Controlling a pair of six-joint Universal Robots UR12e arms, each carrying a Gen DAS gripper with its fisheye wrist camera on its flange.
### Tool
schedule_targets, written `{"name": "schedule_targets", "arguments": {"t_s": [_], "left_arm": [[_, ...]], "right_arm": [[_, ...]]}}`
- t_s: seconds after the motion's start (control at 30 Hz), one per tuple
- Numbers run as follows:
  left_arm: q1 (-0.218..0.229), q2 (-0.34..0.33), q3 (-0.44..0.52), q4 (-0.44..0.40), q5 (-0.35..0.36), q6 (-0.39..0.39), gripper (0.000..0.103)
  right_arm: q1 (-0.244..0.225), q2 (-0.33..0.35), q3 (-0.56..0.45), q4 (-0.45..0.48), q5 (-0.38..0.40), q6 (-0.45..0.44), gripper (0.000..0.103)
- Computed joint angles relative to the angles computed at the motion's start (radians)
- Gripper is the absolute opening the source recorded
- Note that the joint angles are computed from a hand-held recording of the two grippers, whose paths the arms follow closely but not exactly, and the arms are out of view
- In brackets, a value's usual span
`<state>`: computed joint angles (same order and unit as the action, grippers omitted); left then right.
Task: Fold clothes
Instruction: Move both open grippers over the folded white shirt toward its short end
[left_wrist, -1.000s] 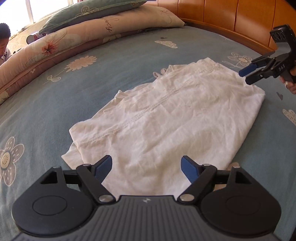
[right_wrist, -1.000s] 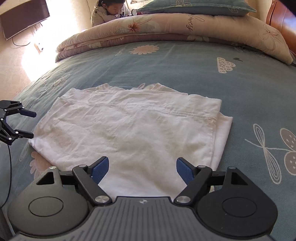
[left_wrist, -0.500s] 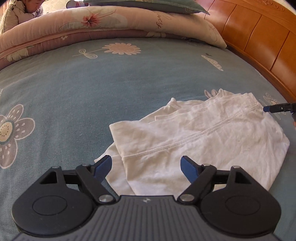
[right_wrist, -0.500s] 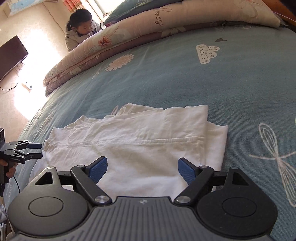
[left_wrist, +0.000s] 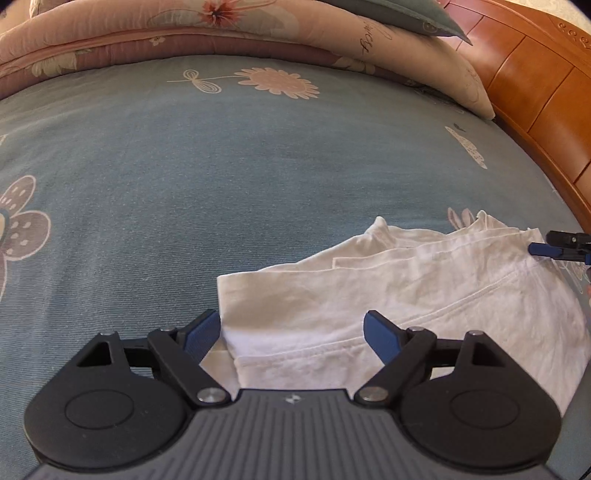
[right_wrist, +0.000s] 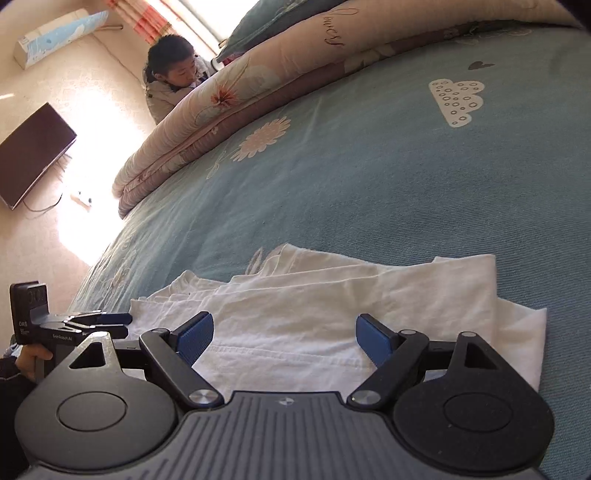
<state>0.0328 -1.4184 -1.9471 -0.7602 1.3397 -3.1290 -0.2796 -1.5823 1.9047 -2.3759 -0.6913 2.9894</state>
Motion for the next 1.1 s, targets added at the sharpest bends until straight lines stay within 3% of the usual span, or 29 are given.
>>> {"name": "schedule_targets", "arguments": {"t_s": [0.03,0.1,0.23,0.37,0.43,0.5,0.63,0.7,0.73,0.83,0.97,1.1], "left_arm": [[0.008,0.007,-0.002,-0.002,-0.017,-0.006,0.084],[0.025,0.029,-0.014,0.009,-0.075,-0.022,0.085],[0.028,0.090,-0.052,0.010,-0.207,0.015,0.087],[0.022,0.164,-0.099,-0.068,-0.290,0.113,0.088],[0.019,0.191,-0.117,-0.114,-0.282,0.146,0.089],[0.016,0.210,-0.128,-0.155,-0.226,0.144,0.089],[0.056,0.259,-0.157,-0.184,-0.229,0.064,0.088],[0.028,0.266,-0.144,-0.171,-0.127,0.021,0.088],[0.026,0.272,-0.144,-0.164,-0.121,0.024,0.088],[0.041,0.290,-0.149,-0.157,-0.192,0.012,0.089],[0.015,0.292,-0.159,-0.146,-0.228,0.016,0.089],[-0.015,0.300,-0.176,-0.196,-0.185,0.016,0.089]], "right_arm": [[-0.005,-0.005,0.006,-0.032,-0.015,0.042,0.088],[-0.011,-0.026,0.011,-0.031,-0.035,0.045,0.088],[-0.033,-0.083,0.029,0.055,0.009,-0.040,0.090],[-0.048,-0.156,0.062,0.174,0.021,-0.156,0.091],[-0.055,-0.192,0.081,0.233,0.017,-0.215,0.091],[-0.064,-0.221,0.097,0.276,0.008,-0.256,0.091],[-0.080,-0.283,0.134,0.317,-0.056,-0.283,0.091],[-0.092,-0.315,0.154,0.320,-0.077,-0.283,0.091],[-0.099,-0.330,0.162,0.330,-0.084,-0.291,0.091],[-0.107,-0.366,0.178,0.361,-0.086,-0.313,0.094],[-0.091,-0.382,0.193,0.365,-0.074,-0.315,0.095],[-0.059,-0.380,0.209,0.333,-0.070,-0.278,0.095]]}}
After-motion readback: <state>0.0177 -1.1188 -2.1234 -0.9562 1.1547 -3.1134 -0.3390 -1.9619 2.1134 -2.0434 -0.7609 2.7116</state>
